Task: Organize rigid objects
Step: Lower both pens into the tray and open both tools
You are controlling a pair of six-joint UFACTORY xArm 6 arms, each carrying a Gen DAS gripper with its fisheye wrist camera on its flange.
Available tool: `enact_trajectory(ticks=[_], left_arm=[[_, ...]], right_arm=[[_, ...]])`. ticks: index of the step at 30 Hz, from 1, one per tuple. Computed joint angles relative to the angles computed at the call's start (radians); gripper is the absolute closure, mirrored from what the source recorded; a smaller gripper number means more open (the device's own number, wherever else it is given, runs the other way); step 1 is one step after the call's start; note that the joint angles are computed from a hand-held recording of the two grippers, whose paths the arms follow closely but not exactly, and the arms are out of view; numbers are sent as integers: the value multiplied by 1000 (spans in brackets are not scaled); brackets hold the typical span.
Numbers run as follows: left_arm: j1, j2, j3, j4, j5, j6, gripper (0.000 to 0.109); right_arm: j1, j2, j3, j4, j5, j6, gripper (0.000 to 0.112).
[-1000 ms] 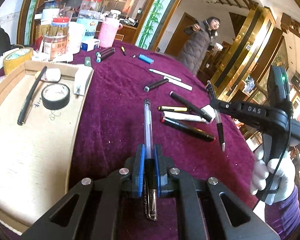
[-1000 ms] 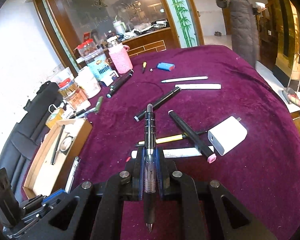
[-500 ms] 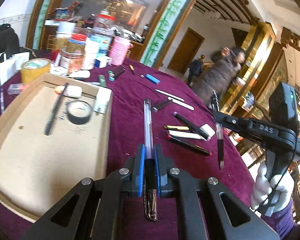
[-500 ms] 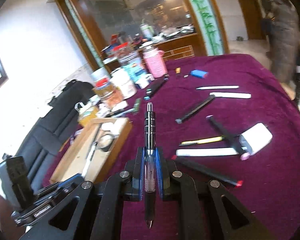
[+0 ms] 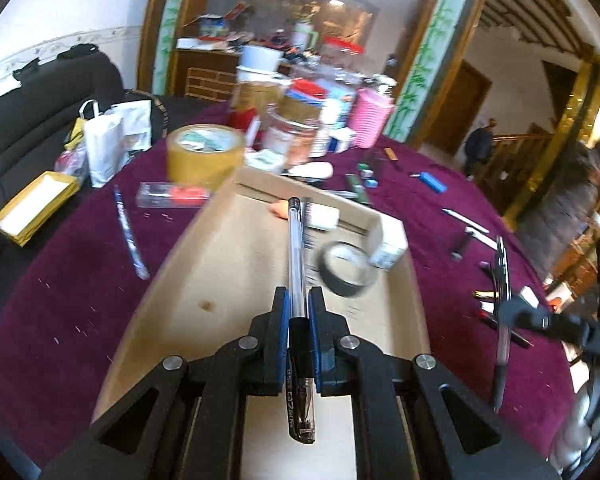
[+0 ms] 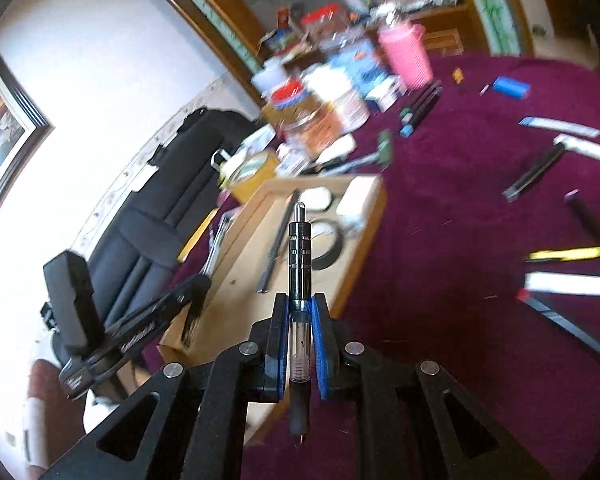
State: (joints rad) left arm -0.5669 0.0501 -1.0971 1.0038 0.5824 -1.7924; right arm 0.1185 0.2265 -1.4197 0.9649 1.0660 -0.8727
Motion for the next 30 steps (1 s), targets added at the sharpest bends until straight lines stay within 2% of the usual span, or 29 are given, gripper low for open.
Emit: enact_trajectory(ticks=[3, 10, 12, 16, 19, 21, 23, 26, 30], left_arm=[[57, 16, -4, -126, -21, 141, 99], [124, 118, -82, -377, -40, 421, 99], [139, 129, -83, -445, -69, 473, 99], [146, 140, -86, -510, -73, 519, 99], [153, 125, -62, -505, -105, 499, 99], [154, 108, -42, -486, -122, 473, 91], [152, 79, -11, -440, -149, 425, 73], [150, 30, 33, -354, -179, 337, 68], [146, -59, 114, -189, -225, 160, 52]], right_arm=[[44, 62, -55, -28, 22, 62, 100], [127, 213, -213, -91, 54, 202, 100], [145, 246, -248, -112, 48, 231, 99], [173, 305, -321, -152, 39, 278, 99], [194, 348, -377, -181, 34, 320, 99], [203, 374, -410, -201, 27, 344, 99], [211, 402, -447, -221, 23, 371, 99], [219, 429, -485, -245, 20, 396, 99], [230, 441, -502, -284, -17, 431, 99]])
